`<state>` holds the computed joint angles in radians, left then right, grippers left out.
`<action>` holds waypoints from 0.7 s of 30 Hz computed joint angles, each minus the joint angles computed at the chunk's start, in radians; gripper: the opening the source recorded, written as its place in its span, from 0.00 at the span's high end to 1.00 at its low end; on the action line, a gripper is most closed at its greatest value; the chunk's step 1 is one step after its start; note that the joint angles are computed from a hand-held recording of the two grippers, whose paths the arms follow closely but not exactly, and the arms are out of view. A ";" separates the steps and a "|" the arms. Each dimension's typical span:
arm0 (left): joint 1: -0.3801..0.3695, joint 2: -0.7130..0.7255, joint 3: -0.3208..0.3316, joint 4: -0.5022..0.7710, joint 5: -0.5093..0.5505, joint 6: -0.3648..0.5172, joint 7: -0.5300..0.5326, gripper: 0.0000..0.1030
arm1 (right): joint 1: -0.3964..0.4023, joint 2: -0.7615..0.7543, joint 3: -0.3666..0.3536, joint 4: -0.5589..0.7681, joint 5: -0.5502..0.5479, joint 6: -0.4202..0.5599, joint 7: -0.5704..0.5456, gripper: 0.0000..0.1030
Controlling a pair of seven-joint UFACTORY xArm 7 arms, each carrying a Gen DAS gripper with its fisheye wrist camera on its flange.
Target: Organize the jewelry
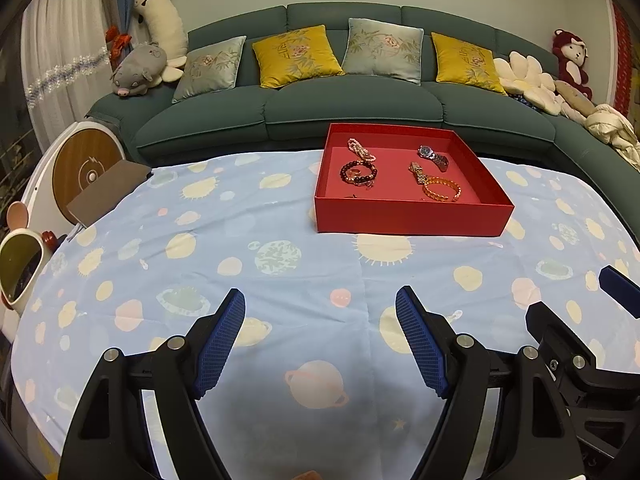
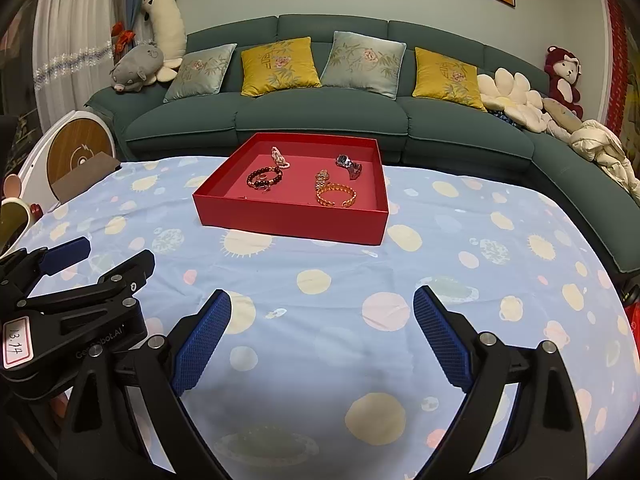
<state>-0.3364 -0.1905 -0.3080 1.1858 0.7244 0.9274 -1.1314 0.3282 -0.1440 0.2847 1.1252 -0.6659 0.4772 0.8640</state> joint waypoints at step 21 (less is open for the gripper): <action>0.003 -0.008 -0.002 -0.006 0.011 0.005 -0.013 0.27 | 0.004 0.003 -0.001 0.001 -0.002 0.002 0.005 0.13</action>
